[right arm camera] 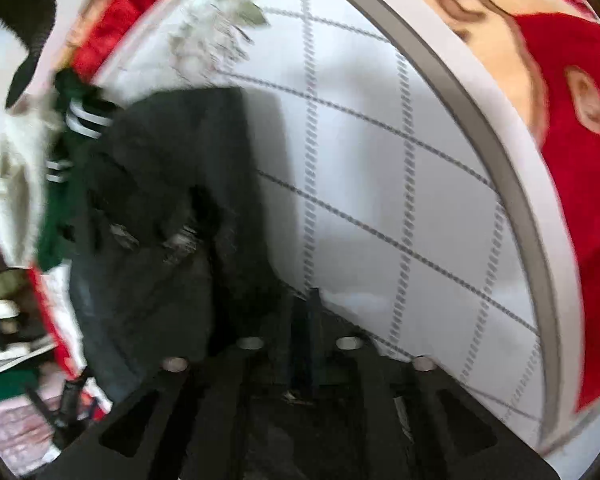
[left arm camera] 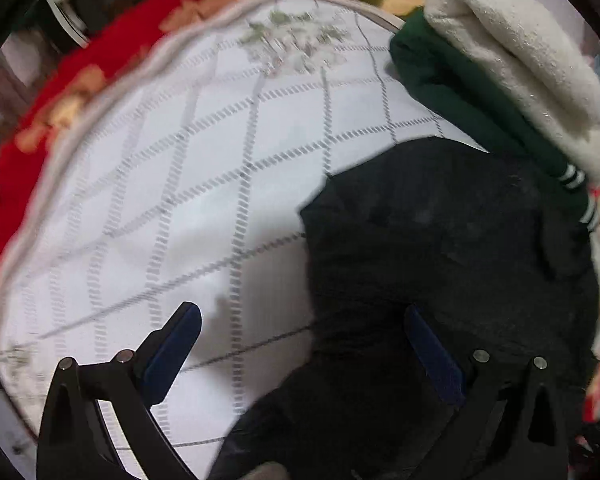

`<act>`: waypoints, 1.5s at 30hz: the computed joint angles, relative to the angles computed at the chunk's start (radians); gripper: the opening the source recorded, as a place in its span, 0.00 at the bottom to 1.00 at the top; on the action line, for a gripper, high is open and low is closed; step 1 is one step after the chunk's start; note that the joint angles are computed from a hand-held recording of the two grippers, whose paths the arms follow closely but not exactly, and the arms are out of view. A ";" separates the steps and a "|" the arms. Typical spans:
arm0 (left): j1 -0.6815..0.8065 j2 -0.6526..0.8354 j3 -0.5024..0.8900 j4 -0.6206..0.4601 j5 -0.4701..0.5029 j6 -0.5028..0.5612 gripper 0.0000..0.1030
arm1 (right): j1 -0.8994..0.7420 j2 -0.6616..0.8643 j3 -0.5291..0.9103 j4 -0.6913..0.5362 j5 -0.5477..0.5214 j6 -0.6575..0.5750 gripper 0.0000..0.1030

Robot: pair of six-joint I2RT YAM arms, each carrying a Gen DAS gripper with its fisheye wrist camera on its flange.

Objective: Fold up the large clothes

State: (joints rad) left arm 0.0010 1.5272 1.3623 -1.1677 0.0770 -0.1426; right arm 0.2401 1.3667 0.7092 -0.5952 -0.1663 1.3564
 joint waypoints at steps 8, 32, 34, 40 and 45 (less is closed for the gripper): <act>0.033 0.045 -0.058 0.091 0.154 -0.005 0.95 | 0.096 -0.164 -0.037 -0.039 0.158 0.177 0.94; 0.122 0.148 0.147 0.041 0.113 0.225 0.30 | 0.109 0.316 0.108 0.440 -0.108 0.171 0.41; 0.085 0.140 0.154 0.030 0.075 0.228 0.31 | 0.127 0.387 0.272 0.154 -0.028 0.024 0.49; 0.036 0.110 0.149 0.055 0.014 0.224 0.99 | 0.192 0.626 0.677 -0.307 0.130 -0.153 0.75; 0.010 0.052 0.140 0.082 -0.044 0.212 0.99 | 0.201 0.575 0.732 -0.408 0.157 -0.135 0.83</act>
State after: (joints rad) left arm 0.0109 1.5791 1.5020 -1.0860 0.0330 0.0691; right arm 0.4412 1.9420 1.4416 -1.0033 -0.0093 1.2217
